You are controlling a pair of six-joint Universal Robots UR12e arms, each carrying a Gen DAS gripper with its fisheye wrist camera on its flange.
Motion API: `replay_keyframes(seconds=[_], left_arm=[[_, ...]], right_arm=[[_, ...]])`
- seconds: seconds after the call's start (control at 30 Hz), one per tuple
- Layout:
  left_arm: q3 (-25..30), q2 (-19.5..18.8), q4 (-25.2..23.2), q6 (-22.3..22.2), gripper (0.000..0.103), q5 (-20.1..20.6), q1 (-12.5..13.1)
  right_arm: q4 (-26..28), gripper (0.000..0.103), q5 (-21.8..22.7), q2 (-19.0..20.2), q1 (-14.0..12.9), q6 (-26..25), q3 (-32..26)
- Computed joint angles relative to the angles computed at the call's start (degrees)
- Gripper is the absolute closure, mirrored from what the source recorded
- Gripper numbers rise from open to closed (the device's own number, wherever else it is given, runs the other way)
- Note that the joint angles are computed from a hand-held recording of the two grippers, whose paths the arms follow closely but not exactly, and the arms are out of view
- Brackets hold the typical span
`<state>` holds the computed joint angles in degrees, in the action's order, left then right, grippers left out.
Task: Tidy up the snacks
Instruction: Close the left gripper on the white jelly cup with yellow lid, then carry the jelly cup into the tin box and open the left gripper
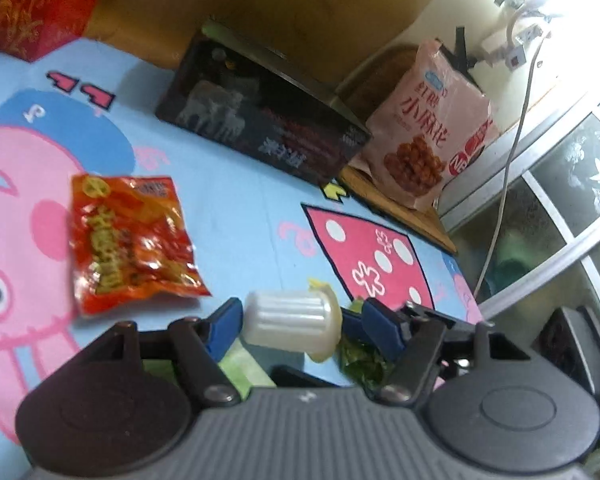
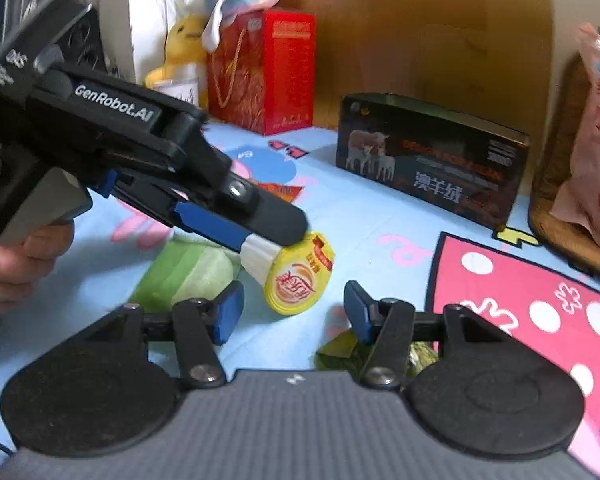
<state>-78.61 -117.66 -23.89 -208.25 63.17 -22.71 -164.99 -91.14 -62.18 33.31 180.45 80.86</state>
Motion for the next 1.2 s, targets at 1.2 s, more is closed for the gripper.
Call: replay_keyframes(seconds=[1.2], left_arm=[[12.7,-6.6,5.1,-0.1,0.034,9.4,-0.7]], right_arm=[[-11.5,0.043,-8.6,5.3,-2.0,11.5,-7.4]])
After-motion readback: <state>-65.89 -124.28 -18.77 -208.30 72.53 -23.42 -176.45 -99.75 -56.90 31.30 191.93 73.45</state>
